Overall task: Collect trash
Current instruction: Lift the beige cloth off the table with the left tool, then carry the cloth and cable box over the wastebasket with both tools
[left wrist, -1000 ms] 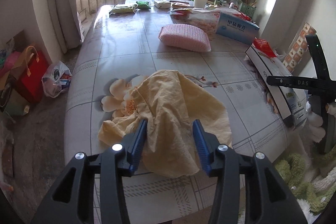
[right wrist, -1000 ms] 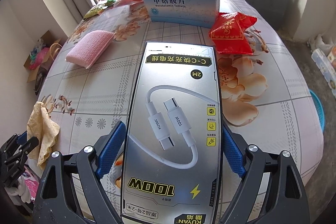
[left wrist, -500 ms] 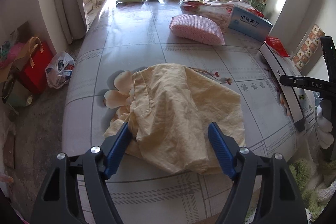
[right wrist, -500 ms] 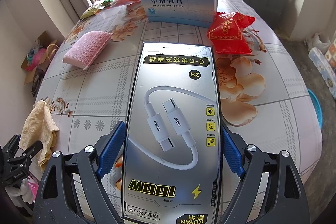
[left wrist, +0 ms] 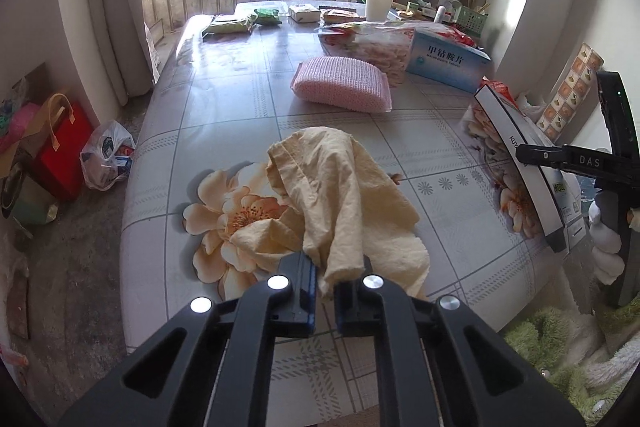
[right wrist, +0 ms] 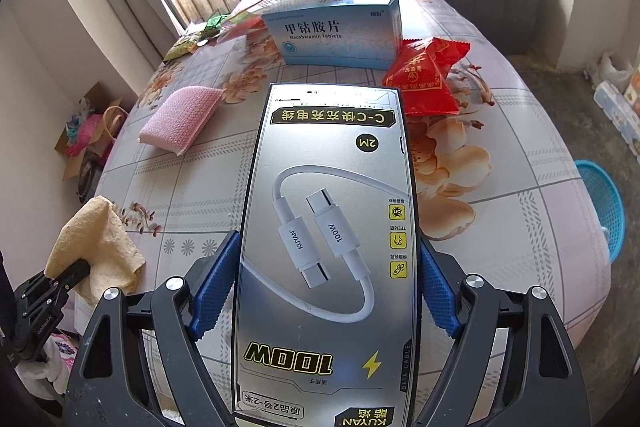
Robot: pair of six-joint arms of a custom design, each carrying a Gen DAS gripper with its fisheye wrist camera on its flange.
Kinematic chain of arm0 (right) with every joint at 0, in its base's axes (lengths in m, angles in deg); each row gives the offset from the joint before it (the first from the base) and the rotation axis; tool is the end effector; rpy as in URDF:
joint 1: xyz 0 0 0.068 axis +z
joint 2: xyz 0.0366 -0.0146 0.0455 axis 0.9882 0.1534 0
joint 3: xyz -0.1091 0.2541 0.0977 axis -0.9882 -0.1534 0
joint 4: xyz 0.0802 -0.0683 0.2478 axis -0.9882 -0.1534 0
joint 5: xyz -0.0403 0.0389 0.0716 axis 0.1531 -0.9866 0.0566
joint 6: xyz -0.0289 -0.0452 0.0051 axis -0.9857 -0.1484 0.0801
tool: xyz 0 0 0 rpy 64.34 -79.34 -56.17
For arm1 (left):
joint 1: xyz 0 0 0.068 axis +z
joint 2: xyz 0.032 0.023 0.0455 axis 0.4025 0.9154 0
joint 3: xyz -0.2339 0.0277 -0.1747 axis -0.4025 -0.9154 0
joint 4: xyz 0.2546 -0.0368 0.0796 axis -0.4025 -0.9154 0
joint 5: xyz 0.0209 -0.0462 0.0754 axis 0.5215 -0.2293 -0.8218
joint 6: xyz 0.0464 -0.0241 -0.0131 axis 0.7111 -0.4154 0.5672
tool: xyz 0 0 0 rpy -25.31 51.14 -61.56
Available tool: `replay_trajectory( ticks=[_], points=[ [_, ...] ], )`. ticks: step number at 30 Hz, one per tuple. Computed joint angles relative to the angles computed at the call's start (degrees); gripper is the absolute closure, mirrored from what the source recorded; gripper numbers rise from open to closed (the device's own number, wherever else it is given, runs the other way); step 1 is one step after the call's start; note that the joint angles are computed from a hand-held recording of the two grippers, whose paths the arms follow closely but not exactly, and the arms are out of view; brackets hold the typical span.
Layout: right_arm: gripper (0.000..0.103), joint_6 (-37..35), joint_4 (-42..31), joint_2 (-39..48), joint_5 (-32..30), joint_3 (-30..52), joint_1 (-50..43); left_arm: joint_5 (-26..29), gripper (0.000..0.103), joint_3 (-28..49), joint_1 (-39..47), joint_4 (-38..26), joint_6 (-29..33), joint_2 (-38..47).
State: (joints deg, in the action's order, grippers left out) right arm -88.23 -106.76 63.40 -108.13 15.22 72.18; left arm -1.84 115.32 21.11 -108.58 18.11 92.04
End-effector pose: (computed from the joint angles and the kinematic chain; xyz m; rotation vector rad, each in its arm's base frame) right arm 0.2748 -0.0296 0.4084 -0.1773 2.5598 0.3945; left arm 0.1190 -0.0076 0.4314 -0.0156 2.4555 -0.1316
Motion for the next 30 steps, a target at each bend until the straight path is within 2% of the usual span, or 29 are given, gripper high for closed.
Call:
replay_trajectory(
  ticks=[7,12,16,21,27,30],
  points=[
    [0.026,-2.7,-3.9,0.7,-7.5,3.7,-8.3,-3.1,0.097,8.0,-10.3,1.1,-6.0,3.3],
    [0.026,-5.0,-7.4,2.6,-11.6,7.0,-15.6,-3.1,0.097,13.1,-17.4,5.6,-9.6,7.9],
    [0.026,-6.2,-9.3,4.4,-13.8,9.6,-21.7,-2.1,0.097,18.6,-23.0,9.4,-10.9,14.7],
    [0.026,-7.7,-11.7,7.9,-17.4,12.5,-30.9,-1.3,0.097,30.7,-30.3,10.7,-8.7,27.1],
    [0.026,-8.0,-13.4,13.4,-17.2,16.8,-39.6,0.0,0.097,47.1,-36.6,9.6,-6.1,42.2],
    [0.026,-7.6,-13.3,15.8,-16.3,18.6,-42.4,1.5,0.097,57.0,-38.3,6.9,-5.4,50.4]
  ],
)
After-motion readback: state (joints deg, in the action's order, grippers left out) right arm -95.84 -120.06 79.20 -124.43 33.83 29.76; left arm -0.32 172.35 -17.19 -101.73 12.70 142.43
